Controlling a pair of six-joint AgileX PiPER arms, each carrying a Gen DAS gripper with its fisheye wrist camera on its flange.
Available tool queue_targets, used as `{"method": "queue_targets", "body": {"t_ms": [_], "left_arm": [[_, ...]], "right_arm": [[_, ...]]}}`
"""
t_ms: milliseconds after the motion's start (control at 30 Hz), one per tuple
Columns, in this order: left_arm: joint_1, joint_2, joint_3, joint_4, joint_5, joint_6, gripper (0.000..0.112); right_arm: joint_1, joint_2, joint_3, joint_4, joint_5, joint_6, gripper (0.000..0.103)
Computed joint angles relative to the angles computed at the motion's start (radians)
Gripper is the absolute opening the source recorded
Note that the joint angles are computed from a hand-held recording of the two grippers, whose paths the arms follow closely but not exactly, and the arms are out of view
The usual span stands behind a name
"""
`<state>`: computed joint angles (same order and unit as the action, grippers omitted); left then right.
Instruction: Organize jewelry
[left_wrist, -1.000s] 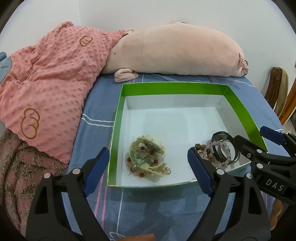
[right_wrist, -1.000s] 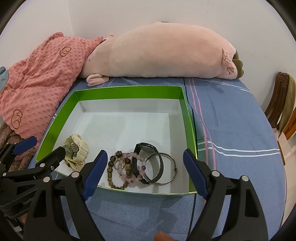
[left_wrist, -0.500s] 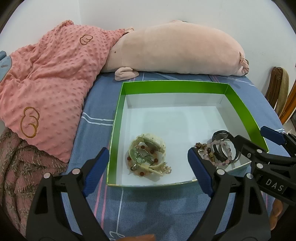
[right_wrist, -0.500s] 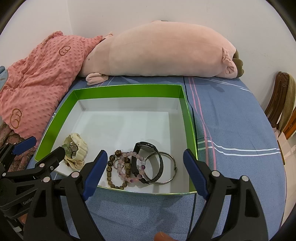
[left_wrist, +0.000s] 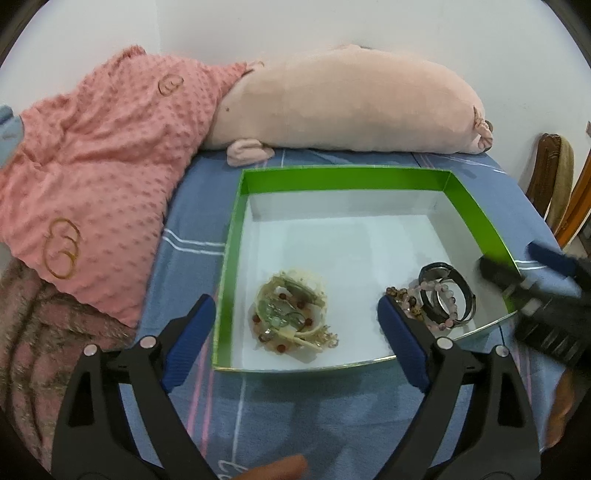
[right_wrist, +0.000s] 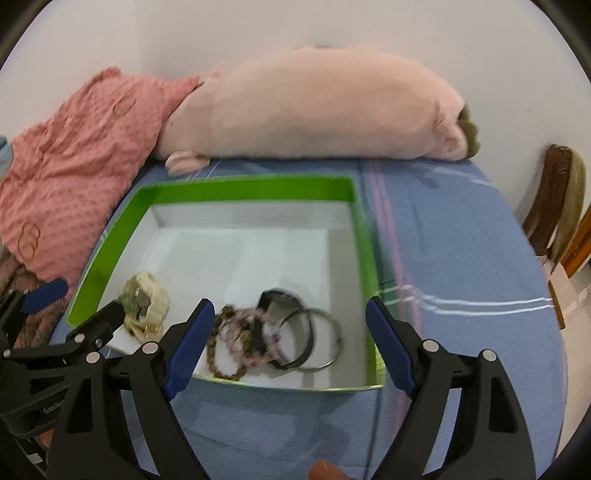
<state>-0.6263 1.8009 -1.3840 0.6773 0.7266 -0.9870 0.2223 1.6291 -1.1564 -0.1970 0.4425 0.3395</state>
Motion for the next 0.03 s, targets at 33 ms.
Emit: {"method": "queue_targets", "body": {"t_ms": [33], "left_arm": [[-0.006, -0.016, 0.004, 0.01, 0.016, -0.008, 0.091]], "right_arm": [[-0.02, -0.03, 0.015, 0.007, -0.012, -0.002, 0.1]]}}
